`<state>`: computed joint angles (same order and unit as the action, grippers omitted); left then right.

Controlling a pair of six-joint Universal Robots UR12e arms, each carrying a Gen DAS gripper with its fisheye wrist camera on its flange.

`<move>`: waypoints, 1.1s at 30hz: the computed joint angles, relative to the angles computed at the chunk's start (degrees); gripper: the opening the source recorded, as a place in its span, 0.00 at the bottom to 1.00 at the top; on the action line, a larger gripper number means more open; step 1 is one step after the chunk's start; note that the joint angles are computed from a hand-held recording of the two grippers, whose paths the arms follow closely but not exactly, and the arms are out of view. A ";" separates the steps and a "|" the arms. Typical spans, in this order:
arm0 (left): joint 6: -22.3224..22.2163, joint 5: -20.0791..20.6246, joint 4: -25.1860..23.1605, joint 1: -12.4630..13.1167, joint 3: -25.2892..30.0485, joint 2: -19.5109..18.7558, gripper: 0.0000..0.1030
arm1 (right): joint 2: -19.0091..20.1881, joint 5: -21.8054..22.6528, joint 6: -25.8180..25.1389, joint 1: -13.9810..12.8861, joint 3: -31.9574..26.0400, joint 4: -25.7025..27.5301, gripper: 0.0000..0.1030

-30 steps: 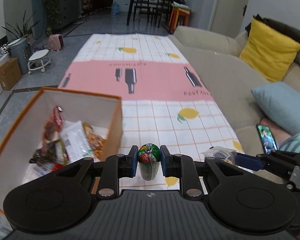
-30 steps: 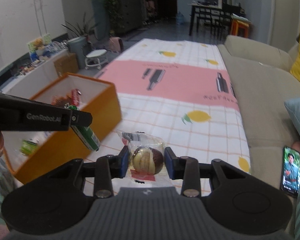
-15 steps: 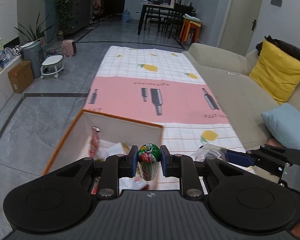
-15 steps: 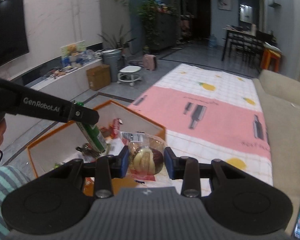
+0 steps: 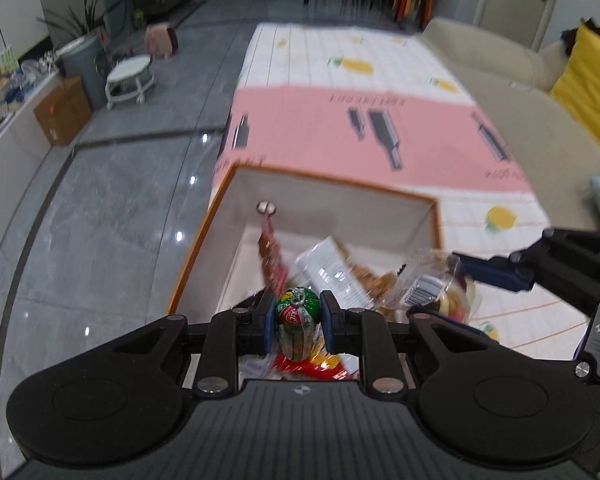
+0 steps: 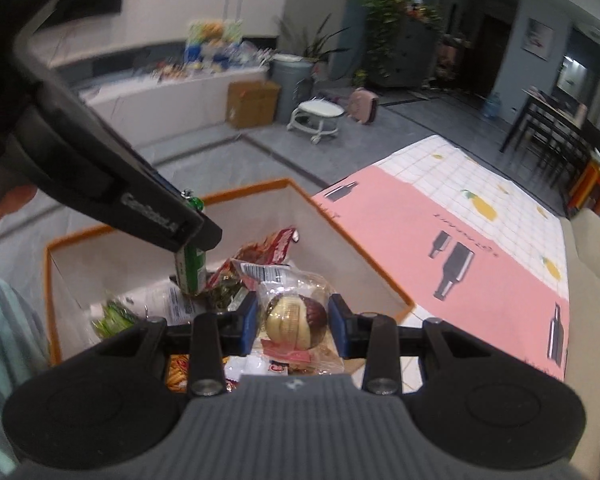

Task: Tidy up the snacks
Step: 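Carry the sausage and bun pack over the open box, then open both grippers to drop the sausage and bun pack into the box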

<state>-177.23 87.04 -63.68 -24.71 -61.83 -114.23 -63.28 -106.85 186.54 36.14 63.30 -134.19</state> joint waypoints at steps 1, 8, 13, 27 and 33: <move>0.21 -0.04 -0.86 0.14 0.17 -0.28 0.24 | 0.51 0.04 -1.63 -0.01 -0.55 0.65 0.33; 2.27 2.18 -5.82 0.25 1.15 -1.79 0.24 | 3.91 1.76 -11.25 -0.49 -4.13 5.80 0.33; 3.04 2.27 -8.08 0.35 1.19 -2.25 0.24 | 5.37 2.09 -15.60 -0.43 -5.29 7.92 0.33; 1.13 2.02 -8.06 0.53 0.01 -1.83 0.27 | 5.45 3.82 -14.90 -0.93 -5.53 11.04 0.36; -0.09 1.36 -3.36 0.62 -2.10 0.11 0.53 | 4.44 3.33 -13.96 -0.73 -4.60 8.37 0.58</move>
<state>-177.32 88.39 -67.04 -24.09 -63.93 -114.12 -58.84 -103.52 172.57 35.41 58.71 -125.81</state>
